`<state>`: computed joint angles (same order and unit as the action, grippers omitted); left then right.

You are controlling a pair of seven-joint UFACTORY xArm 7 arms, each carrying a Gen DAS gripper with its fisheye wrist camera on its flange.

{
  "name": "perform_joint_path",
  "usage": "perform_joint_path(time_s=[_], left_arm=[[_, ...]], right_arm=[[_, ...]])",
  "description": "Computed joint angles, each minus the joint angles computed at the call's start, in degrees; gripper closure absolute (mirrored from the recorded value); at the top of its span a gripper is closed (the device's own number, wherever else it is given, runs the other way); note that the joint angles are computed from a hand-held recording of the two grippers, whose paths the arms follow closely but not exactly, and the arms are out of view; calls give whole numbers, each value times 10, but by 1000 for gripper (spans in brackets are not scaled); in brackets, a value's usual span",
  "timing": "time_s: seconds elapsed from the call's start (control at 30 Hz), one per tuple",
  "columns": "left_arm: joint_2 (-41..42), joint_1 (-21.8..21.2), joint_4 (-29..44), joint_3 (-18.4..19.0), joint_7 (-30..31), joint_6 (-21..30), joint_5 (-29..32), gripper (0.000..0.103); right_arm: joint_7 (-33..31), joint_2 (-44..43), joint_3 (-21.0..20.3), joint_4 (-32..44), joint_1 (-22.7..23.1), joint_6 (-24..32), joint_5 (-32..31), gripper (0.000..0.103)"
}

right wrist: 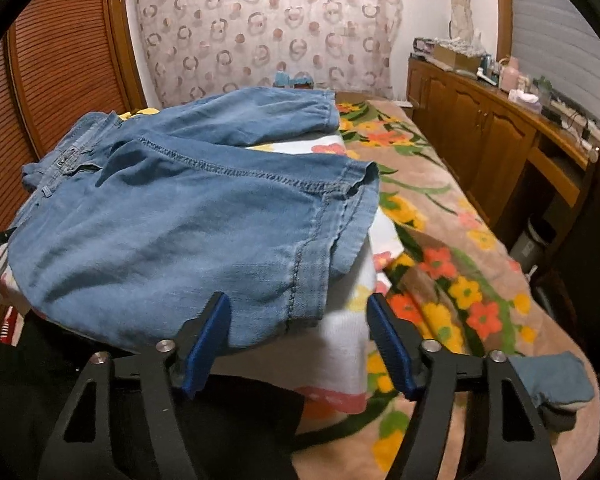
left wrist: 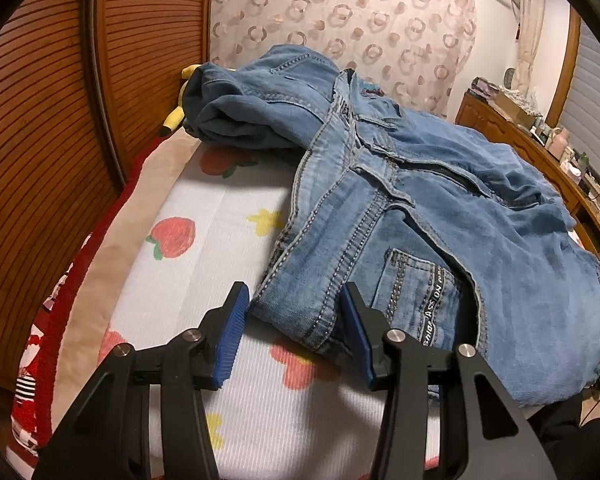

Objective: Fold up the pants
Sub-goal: 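Move left tool to the jeans waist while right tool reaches a leg hem, then close left tool on the waist while right tool closes on the hem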

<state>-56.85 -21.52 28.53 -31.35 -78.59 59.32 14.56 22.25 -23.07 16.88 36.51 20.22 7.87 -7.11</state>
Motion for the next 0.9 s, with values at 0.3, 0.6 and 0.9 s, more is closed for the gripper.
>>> perform_joint_path(time_s=[0.3, 0.6, 0.9], left_arm=[[-13, -3, -3, -5, -7, -10, 3, 65], [-8, 12, 32, -18, 7, -6, 21, 76], [-4, 49, 96, -48, 24, 4, 49, 87]], right_arm=[[-44, 5, -31, 6, 34, -33, 22, 85], [-55, 5, -1, 11, -5, -110, 15, 86], [-36, -11, 76, -1, -92, -163, 8, 90]])
